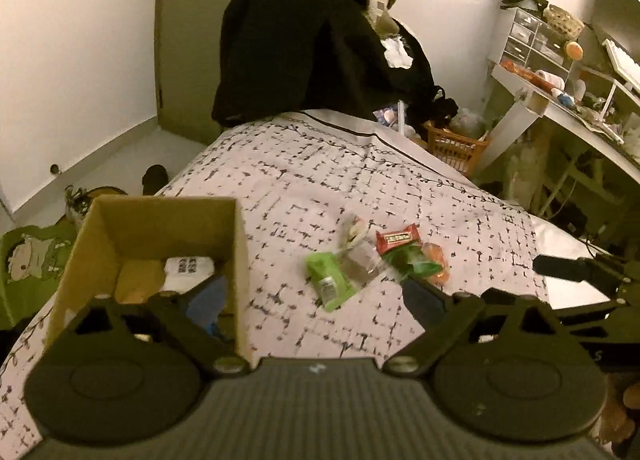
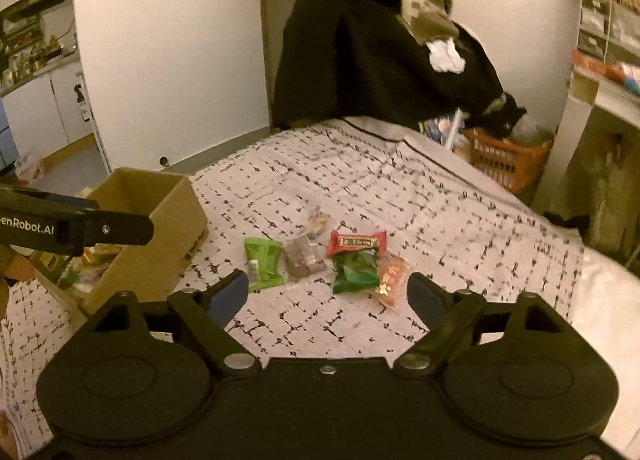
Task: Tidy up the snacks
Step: 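Move the left tool to the green packet while the right tool approaches the orange candy pack, then close the left tool on the green packet while the right tool grasps the orange candy pack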
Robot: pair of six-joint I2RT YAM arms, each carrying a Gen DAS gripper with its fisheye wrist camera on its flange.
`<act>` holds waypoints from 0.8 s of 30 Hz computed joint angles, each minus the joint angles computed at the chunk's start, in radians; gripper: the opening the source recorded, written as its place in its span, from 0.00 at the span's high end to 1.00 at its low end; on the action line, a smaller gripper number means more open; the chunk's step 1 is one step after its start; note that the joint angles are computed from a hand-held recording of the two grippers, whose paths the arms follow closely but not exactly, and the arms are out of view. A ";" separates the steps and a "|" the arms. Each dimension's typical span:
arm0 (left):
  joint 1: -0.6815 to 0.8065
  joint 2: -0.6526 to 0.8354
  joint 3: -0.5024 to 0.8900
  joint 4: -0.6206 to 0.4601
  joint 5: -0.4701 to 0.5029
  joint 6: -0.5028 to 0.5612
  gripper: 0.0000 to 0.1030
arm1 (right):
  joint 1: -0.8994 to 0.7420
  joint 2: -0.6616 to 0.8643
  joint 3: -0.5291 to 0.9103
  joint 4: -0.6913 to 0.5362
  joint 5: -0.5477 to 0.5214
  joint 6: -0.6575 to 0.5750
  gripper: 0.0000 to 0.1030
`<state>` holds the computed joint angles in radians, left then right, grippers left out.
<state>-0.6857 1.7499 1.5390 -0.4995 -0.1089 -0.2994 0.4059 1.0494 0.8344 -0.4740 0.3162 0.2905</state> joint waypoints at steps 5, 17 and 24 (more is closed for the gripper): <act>-0.011 0.085 0.080 -0.006 0.021 -0.018 0.21 | -0.097 0.009 -0.024 0.033 -0.084 -0.003 0.38; -0.023 0.352 0.308 -0.045 0.021 -0.109 0.48 | -0.306 0.148 -0.051 0.168 -0.235 0.060 0.65; -0.013 0.431 0.357 -0.040 0.044 -0.139 0.52 | -0.361 0.245 -0.053 0.264 -0.288 0.039 0.65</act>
<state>-0.6988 2.1808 1.8960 -0.5391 -0.0653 -0.4381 0.0453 1.2946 0.7811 -0.2099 0.0277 0.3293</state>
